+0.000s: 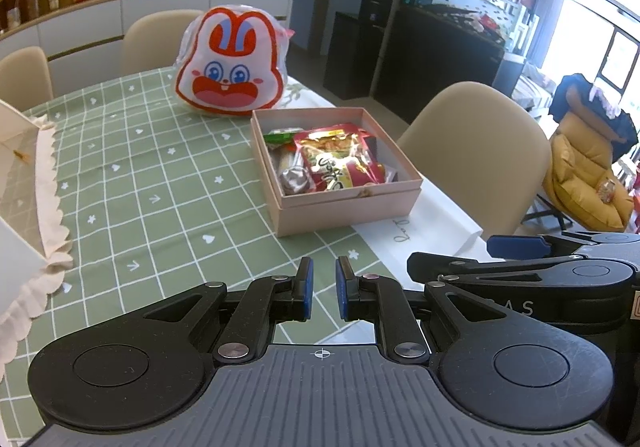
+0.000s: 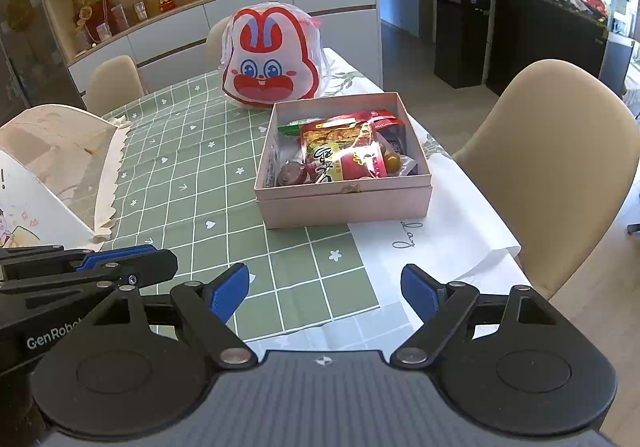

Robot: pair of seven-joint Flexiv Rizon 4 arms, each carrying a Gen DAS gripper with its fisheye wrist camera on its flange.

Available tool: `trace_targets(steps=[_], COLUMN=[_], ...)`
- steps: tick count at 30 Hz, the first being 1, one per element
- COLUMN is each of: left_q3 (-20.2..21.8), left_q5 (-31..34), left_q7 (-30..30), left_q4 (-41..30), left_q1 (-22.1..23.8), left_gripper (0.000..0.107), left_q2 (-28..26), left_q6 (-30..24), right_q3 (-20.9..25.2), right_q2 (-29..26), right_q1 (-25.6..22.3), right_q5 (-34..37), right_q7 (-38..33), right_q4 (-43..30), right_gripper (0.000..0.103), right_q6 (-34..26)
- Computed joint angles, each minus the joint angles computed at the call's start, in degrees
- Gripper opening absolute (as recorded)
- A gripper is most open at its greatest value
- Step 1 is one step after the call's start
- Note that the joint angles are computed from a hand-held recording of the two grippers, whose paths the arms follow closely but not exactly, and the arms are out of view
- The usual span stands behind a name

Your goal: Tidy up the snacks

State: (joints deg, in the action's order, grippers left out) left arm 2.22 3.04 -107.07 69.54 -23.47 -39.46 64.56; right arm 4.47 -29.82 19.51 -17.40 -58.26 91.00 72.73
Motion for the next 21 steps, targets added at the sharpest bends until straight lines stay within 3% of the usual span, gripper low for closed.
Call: trace_targets(steps=[11, 17, 19, 21], left_q3=[-1.59, 0.23, -0.54, -1.94], left_q5=[-1.7, -1.22, -1.83, -3.5], left_q7=[1.27, -0.21, -0.19, -0.03], left_q4=[0.47, -1.09, -1.06, 0.08], left_q1=[1.01, -0.05, 0.66, 2.04], left_gripper=[0.016, 0.016, 0.016, 0.016], left_q2=[-0.23, -1.04, -1.19, -0.99], left_q6=[0.5, -1.02, -1.08, -0.19], right_q3=[0.23, -0.29, -0.1, 1.59], right_q2=[0.11, -0.61, -1.75, -4.32], right_q1=[-0.34, -0.52, -0.9, -2.22], right_q5=[0.44, 0.68, 0.54, -0.3], right_q7=[-0.59, 0.42, -0.72, -6.53], right_q4=[-0.05, -0.99, -1.33, -1.75], right_gripper=[0.084, 0.084, 0.085, 0.089], right_q6=[-0.07, -0.71, 0.37, 3.27])
